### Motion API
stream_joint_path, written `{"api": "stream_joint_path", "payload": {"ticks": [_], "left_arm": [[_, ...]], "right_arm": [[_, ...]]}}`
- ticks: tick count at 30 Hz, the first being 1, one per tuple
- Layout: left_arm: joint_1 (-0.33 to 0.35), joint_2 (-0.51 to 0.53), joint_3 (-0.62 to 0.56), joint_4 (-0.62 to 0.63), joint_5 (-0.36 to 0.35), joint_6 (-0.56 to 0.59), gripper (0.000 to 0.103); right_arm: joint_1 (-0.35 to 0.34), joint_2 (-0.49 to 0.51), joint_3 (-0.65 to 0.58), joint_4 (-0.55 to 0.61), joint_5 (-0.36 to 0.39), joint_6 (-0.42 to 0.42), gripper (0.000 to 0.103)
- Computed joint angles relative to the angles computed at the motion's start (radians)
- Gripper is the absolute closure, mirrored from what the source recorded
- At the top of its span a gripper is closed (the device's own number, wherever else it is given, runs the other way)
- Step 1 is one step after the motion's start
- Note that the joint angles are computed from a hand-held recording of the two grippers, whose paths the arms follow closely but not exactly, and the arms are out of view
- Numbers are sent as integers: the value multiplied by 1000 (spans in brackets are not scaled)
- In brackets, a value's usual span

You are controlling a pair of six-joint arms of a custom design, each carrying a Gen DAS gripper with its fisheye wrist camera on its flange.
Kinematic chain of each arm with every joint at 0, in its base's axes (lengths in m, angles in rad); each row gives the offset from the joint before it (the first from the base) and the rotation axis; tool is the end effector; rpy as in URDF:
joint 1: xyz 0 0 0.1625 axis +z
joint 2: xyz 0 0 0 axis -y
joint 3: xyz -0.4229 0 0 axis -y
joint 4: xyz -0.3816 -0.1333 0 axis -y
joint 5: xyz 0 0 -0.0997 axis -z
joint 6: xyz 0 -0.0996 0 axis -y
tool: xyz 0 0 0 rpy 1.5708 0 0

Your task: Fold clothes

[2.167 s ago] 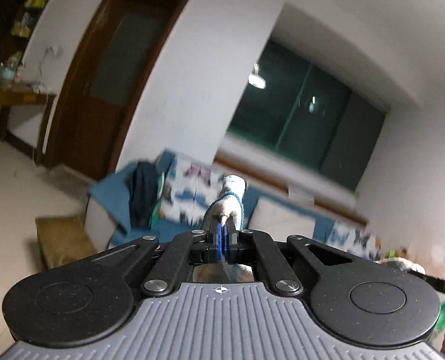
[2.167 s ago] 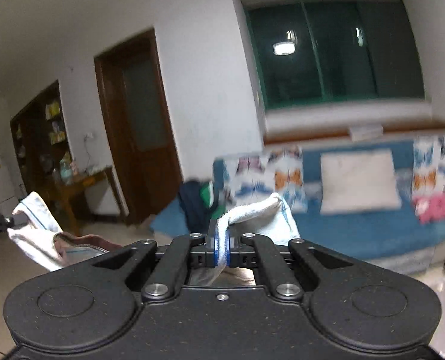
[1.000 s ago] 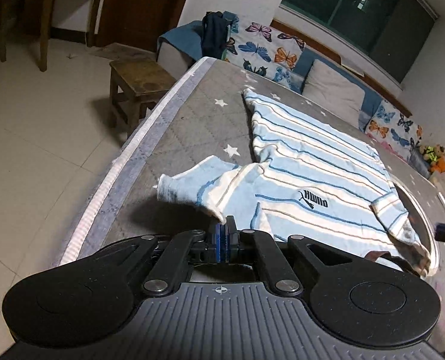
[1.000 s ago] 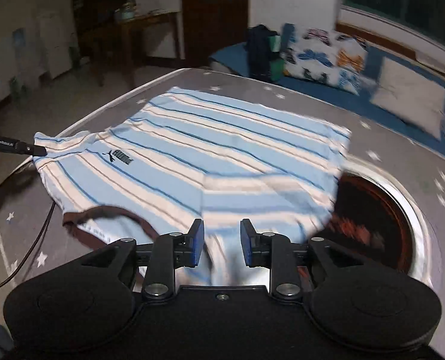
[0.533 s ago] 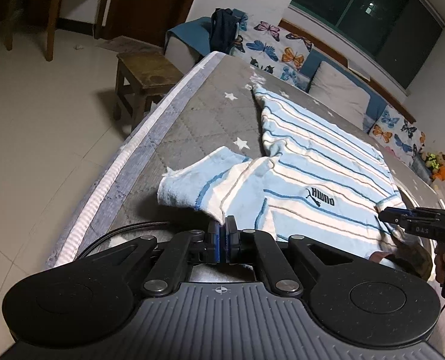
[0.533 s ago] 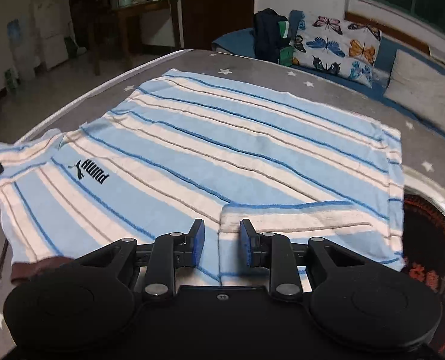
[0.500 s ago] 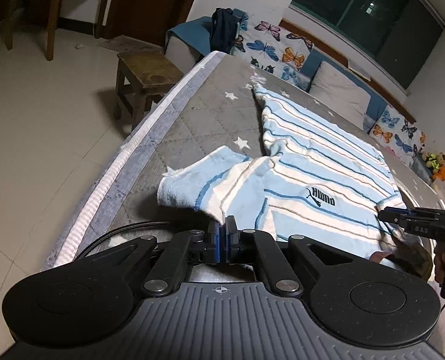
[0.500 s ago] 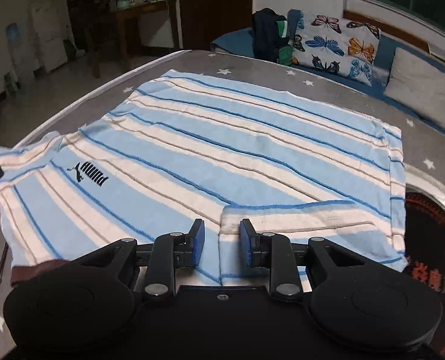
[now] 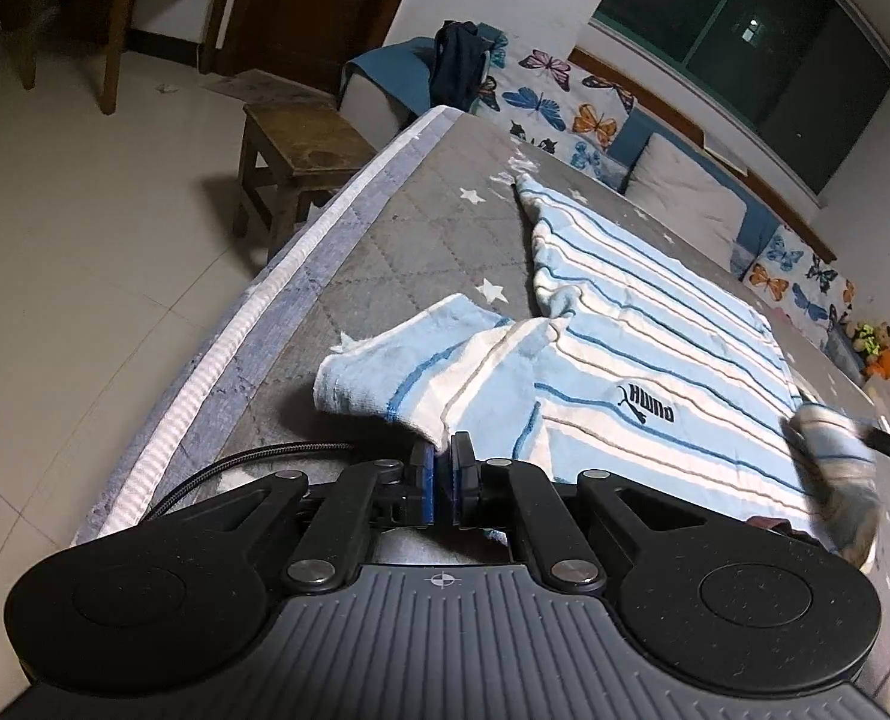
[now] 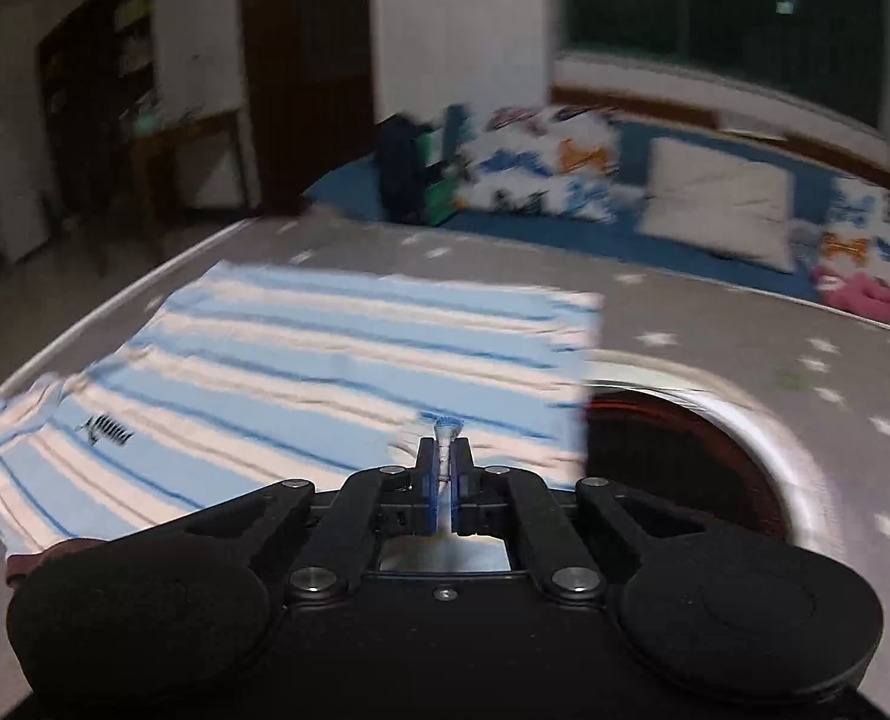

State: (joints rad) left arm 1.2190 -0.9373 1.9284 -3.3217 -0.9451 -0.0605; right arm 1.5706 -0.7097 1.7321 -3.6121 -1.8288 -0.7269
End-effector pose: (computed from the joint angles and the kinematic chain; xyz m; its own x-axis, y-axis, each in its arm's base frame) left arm -0.0225 -0.6173 0.1942 -0.9134 -0.1403 -0.3822 0.1949 0.6733 -0.7132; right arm 0.1078 -0.6540 0.1468 -0.7225 -0.1859 0.6659 -0.6425 0.5363 -0.5474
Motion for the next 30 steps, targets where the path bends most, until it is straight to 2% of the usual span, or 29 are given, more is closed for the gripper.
{"api": "stream_joint_path", "payload": {"ticks": [3, 7, 10, 17, 20, 22, 25, 30], "left_arm": [[0, 1, 1, -4, 2, -1, 98], [1, 9, -7, -2, 12, -3, 98], [3, 17, -17, 4, 22, -6, 98], [9, 13, -12, 14, 22, -25, 96], [5, 16, -12, 10, 29, -27, 95], [3, 18, -11, 4, 35, -27, 90], [3, 19, -7, -10, 30, -34, 80], [-3, 30, -2, -49, 46, -23, 82]], "right_arm": [[-26, -46, 69, -101, -18, 10, 99], [-62, -84, 126, -165, -56, 41, 99], [-90, -86, 132, -159, -84, 81, 99], [-119, -66, 120, -115, -127, 116, 96], [-115, -69, 131, -145, -116, 114, 90], [-108, -68, 139, -180, -103, 89, 80], [-98, -68, 157, -208, -57, 58, 75], [-95, -70, 171, -121, 24, 52, 74]]}}
